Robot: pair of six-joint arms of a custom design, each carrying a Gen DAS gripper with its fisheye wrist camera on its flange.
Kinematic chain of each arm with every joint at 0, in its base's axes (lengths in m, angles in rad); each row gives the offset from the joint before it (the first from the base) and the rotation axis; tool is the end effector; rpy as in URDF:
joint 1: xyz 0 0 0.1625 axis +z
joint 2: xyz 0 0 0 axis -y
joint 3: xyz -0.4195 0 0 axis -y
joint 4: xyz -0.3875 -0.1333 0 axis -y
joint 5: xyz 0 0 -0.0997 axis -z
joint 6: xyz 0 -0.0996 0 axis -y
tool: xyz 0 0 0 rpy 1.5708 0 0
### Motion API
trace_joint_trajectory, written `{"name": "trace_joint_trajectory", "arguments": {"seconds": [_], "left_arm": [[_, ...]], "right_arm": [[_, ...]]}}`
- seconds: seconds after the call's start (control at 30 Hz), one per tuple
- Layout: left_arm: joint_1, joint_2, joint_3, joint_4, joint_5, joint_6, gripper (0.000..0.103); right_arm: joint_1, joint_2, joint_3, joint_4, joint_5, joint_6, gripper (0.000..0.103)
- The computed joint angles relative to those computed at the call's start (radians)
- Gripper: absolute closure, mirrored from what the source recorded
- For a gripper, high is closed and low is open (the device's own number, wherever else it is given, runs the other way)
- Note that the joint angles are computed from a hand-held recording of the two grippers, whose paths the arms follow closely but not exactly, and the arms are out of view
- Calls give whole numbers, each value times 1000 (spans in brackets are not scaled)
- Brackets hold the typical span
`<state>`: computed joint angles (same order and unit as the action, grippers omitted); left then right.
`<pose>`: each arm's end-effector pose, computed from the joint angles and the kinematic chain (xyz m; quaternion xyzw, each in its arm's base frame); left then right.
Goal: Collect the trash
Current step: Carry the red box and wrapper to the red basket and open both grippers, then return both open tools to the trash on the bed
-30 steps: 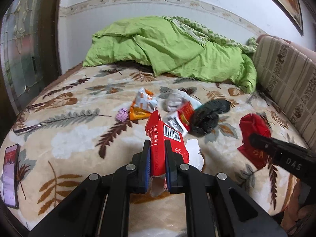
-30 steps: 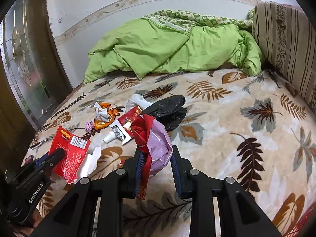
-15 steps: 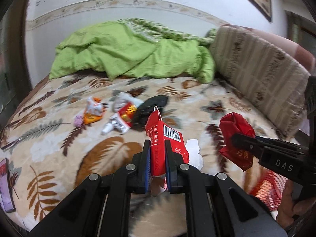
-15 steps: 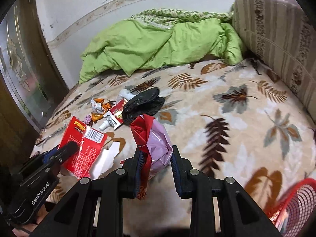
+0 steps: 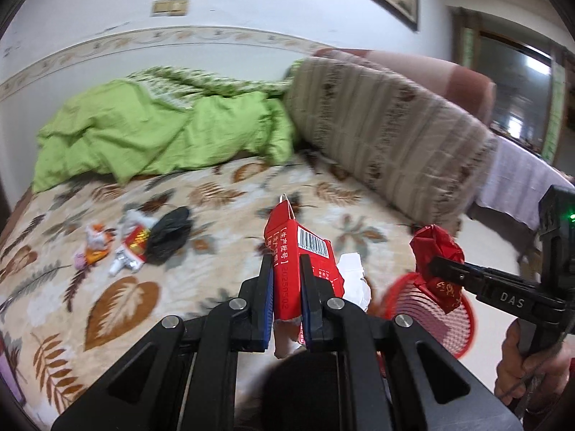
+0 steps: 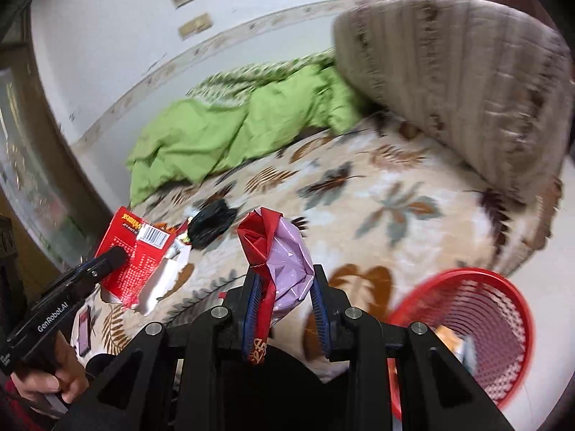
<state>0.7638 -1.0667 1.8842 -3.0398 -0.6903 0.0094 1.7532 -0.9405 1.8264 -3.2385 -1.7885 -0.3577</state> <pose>-0.2775 -0.5567 0.2572 0.2150 0.8408 -0.4236 0.2597 0.2245 -0.6009 0.2025 0.2053 -0.8968 0.3685 0.1332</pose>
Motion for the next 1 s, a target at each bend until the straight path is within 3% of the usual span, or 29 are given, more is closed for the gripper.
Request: {"name": "trace_joint_trajectory", "arguments": {"seconds": [0.2, 0.43, 0.77, 0.83, 0.9, 1.0], "left_arm": [[-20, 58, -56, 73, -112, -4, 91], [14, 171, -184, 201, -289, -13, 91], [45, 334, -341, 318, -420, 54, 91], [47, 355, -361, 322, -422, 70, 81], [50, 359, -365, 321, -425, 77, 60], [55, 356, -364, 315, -424, 70, 59]], "right_arm": [[-55, -107, 84, -42, -37, 45, 74], [-116, -164, 96, -8, -109, 104, 74], [-163, -182, 72, 29, -136, 164, 72], [-169, -182, 63, 45, -132, 164, 67], [-169, -177, 52, 51, -148, 163, 56], [-170, -173, 41, 60, -153, 165, 53]]}}
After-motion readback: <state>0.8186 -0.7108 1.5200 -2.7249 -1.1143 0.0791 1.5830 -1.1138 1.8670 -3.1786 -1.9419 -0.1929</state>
